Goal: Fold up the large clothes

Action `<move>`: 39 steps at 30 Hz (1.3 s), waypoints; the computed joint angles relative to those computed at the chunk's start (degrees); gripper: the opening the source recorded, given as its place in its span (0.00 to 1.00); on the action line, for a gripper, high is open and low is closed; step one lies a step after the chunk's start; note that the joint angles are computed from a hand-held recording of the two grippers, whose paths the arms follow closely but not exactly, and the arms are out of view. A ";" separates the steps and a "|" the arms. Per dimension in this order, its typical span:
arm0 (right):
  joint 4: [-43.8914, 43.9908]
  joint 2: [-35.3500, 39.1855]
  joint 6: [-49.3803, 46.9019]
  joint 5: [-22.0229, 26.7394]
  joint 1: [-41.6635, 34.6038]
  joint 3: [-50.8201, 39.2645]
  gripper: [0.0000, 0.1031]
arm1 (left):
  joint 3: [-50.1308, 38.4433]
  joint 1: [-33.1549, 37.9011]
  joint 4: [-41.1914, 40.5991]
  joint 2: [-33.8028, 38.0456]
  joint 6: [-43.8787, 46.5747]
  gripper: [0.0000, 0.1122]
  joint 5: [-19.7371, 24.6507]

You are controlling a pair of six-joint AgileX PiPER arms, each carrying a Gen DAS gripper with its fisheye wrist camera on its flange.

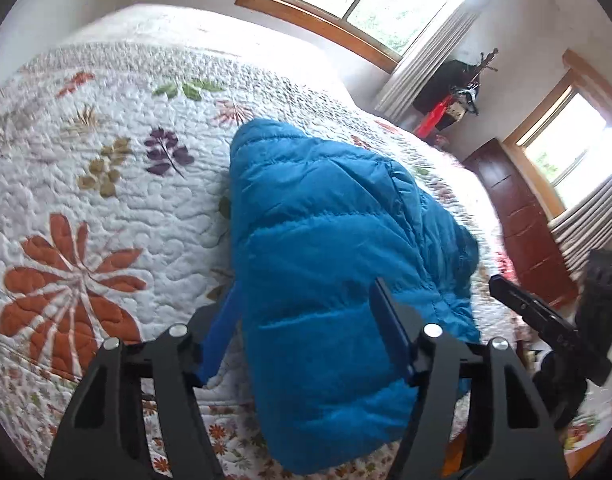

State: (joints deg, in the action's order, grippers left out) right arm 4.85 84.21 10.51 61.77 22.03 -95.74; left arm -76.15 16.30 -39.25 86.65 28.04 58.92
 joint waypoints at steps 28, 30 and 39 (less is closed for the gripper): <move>9.87 -8.66 -2.27 -2.44 0.44 16.26 0.03 | 18.44 -7.26 6.60 -13.10 4.89 0.56 -11.06; 7.66 -9.99 -0.05 -2.61 2.27 18.25 0.03 | 20.78 -6.89 6.70 -15.24 5.69 0.56 -10.95; 14.91 -9.46 -4.24 -6.87 -0.64 25.31 0.00 | 24.10 -7.97 8.14 -14.09 6.27 0.61 -13.43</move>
State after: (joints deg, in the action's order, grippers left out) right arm 19.76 74.75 6.27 54.90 21.39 -70.43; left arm -52.05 8.33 -31.11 72.55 34.31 45.49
